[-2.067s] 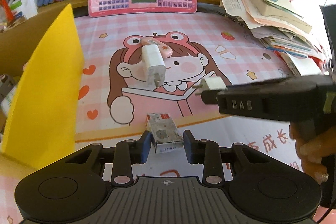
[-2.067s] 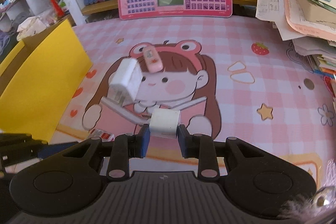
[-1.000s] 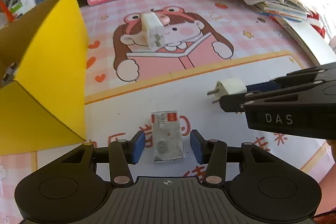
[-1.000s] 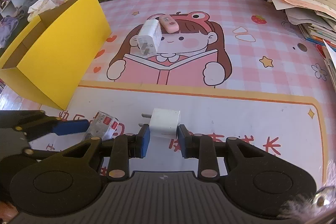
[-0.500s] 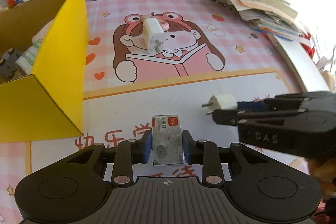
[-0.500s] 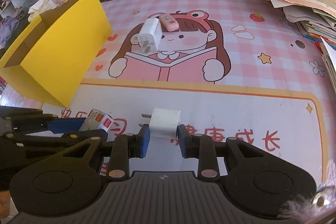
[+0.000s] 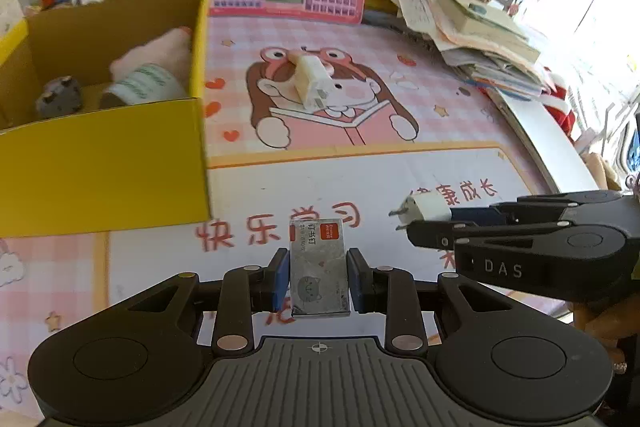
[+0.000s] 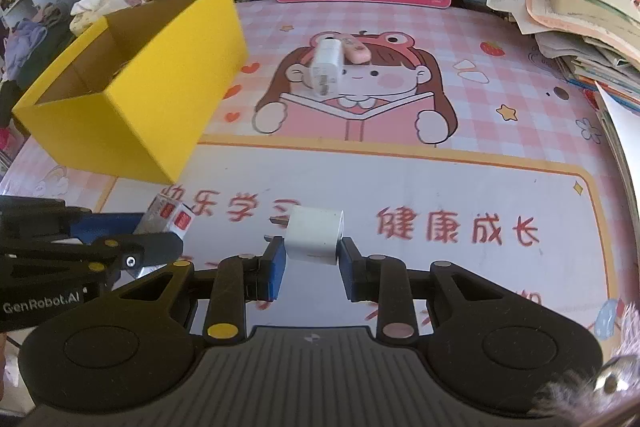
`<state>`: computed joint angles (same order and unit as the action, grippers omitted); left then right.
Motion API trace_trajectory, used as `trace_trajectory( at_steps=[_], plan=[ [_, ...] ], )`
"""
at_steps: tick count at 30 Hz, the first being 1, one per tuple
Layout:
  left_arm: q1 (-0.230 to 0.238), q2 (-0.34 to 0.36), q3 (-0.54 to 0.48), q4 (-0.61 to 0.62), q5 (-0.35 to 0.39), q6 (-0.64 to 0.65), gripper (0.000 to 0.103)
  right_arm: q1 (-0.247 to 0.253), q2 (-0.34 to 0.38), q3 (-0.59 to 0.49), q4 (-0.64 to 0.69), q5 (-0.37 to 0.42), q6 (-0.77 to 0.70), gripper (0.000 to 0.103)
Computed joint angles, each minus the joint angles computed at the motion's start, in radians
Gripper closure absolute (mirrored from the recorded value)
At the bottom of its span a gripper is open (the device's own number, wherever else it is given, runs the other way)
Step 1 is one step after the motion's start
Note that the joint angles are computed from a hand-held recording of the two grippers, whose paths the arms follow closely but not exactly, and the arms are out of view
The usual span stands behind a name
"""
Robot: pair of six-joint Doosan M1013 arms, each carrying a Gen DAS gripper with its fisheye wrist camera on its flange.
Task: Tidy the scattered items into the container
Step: 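Carry the charger with the right tool while the left tool carries the packet toward the yellow box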
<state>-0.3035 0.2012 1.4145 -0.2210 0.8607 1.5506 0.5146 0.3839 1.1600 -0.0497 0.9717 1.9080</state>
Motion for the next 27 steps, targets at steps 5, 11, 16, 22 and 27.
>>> trace_trajectory(
  at_steps=[5, 11, 16, 22, 27],
  plan=[
    [0.028, -0.048, 0.057, -0.045, -0.018, 0.045, 0.074, 0.041, -0.017, 0.014, -0.054, 0.003, 0.052, 0.076],
    [0.065, -0.103, 0.120, -0.090, -0.023, 0.105, 0.074, 0.097, -0.037, 0.036, -0.110, 0.004, 0.130, 0.076],
    [0.092, -0.147, 0.163, -0.114, -0.025, 0.147, 0.074, 0.142, -0.050, 0.052, -0.151, -0.003, 0.192, 0.076],
    [0.129, -0.197, 0.215, -0.132, -0.027, 0.185, 0.074, 0.190, -0.053, 0.055, -0.175, -0.007, 0.232, 0.076],
    [0.160, -0.229, 0.246, -0.129, -0.035, 0.185, 0.074, 0.220, -0.041, 0.039, -0.177, -0.009, 0.230, 0.076]
  ],
)
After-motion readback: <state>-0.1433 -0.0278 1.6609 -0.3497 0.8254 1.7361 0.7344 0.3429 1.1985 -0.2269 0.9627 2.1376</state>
